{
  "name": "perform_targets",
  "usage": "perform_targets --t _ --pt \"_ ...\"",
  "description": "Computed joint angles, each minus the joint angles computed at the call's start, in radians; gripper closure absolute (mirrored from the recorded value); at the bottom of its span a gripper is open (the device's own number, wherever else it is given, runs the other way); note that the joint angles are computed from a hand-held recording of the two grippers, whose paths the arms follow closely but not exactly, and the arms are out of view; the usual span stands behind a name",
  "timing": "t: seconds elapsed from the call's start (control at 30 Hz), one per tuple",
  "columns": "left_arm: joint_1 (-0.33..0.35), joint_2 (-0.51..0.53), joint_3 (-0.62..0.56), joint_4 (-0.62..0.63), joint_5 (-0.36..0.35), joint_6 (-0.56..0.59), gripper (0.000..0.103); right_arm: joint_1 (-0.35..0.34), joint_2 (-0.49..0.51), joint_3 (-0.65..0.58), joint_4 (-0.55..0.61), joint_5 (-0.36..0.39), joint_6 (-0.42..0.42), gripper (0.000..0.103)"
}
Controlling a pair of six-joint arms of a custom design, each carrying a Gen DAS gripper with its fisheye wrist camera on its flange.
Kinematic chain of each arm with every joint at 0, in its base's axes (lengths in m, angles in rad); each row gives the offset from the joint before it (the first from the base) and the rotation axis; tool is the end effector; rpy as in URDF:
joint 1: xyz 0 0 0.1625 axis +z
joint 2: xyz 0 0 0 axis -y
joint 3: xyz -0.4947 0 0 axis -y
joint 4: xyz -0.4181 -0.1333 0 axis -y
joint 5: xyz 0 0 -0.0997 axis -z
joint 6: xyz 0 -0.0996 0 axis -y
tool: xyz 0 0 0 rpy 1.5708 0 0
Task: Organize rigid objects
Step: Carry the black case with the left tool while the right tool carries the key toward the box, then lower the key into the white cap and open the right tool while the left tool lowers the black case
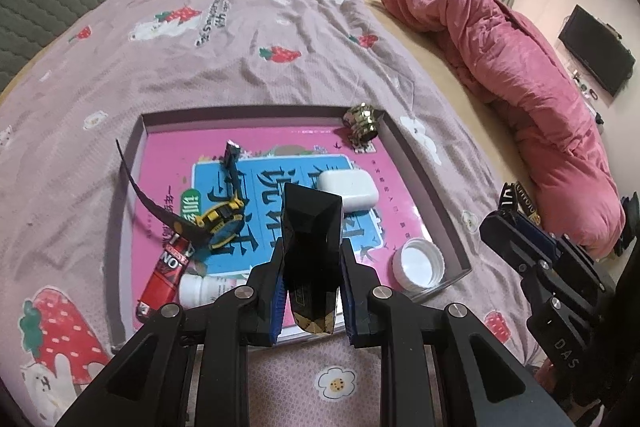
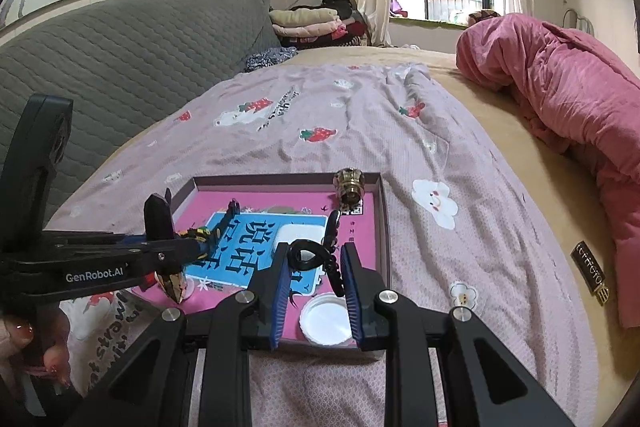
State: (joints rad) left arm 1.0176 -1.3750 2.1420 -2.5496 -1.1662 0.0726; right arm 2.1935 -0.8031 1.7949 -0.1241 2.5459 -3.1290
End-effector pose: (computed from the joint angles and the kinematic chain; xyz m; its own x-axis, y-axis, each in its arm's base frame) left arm -0.1233 -0.5280 0.2890 -0.7862 0.4718 -0.3991 0.5722 0.7997 -0.1818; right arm 0.3518 -0.4028 0.0614 -0.7735 0.1153 0.6233 -0.4352 0.6183 -0.6545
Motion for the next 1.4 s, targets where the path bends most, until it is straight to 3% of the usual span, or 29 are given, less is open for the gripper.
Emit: perform_targets --t 1.4 --pt "0.063 0.11 -0.013 -0.018 0.018 0.015 0.08 -0.07 0.093 -0.046 0.142 -0.027 0.115 0.078"
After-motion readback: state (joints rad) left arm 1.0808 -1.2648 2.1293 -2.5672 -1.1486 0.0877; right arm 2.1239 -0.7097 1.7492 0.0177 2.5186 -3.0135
